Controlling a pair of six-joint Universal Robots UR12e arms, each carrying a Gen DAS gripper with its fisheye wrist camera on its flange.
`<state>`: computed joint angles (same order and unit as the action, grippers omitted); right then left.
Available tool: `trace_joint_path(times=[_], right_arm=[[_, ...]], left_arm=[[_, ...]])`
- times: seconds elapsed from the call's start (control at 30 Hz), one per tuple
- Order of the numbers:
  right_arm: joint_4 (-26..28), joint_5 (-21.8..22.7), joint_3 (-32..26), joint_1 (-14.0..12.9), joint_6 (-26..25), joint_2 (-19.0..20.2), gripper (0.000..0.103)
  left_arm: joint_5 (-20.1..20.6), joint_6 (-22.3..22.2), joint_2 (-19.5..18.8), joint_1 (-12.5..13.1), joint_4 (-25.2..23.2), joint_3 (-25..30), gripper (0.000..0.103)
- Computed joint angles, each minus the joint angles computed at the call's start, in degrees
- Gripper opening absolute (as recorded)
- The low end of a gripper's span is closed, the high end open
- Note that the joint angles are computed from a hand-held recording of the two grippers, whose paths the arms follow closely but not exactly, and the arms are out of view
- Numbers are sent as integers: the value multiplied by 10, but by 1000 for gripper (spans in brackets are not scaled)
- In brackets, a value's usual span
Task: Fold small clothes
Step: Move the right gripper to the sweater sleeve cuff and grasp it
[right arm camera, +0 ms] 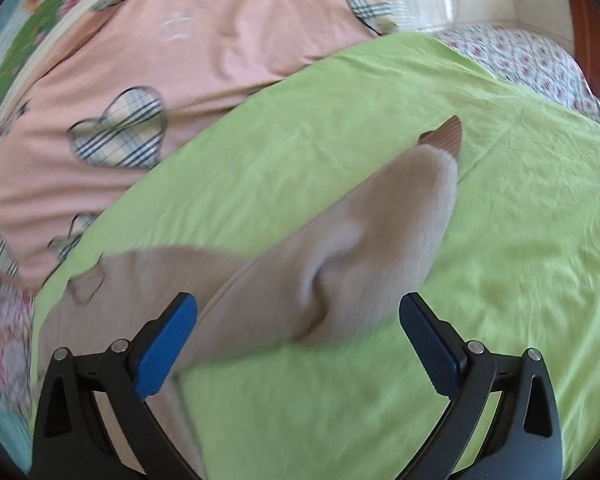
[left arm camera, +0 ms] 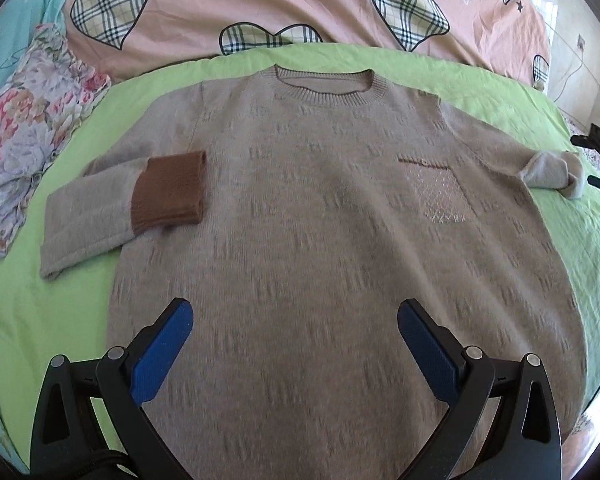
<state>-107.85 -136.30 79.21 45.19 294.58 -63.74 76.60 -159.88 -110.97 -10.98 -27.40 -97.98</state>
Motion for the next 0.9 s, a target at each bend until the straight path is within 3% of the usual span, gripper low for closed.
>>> trace_joint_path(times=[0.1,0.23,0.37,0.43,0.47,0.5,0.53,0.57,0.7,0.8,0.9], right_arm=[[5,27,20,-29,-1,-18,98],[29,95,40,-65,9,-32,91],[82,118,17,-76,-24,-20,90],[129,113,-2,-72,-19,-12,65],[136,107,-3,-70,-14,-13,58],[135,102,1,-67,-8,-16,39],[123,93,10,-64,-1,-22,19],[94,80,25,-60,4,-30,11],[50,12,21,-44,-6,-25,6],[-53,-28,-6,-35,-104,-2,6],[-195,-26,-51,-34,-238,39,6]], left_arm=[[5,-4,-10,-4,-5,14,102],[6,-7,-22,-9,-17,29,102],[6,-7,-32,-12,-30,38,102],[0,-10,-35,-12,-37,42,102],[-6,-12,-35,-10,-38,42,102],[-12,-14,-35,-9,-40,42,102],[-18,-14,-35,-8,-40,41,102],[-20,-15,-34,-7,-38,40,102],[-32,-19,-28,-1,-32,34,102],[-39,-28,-24,5,-26,30,102],[-43,-34,-20,10,-24,25,102]])
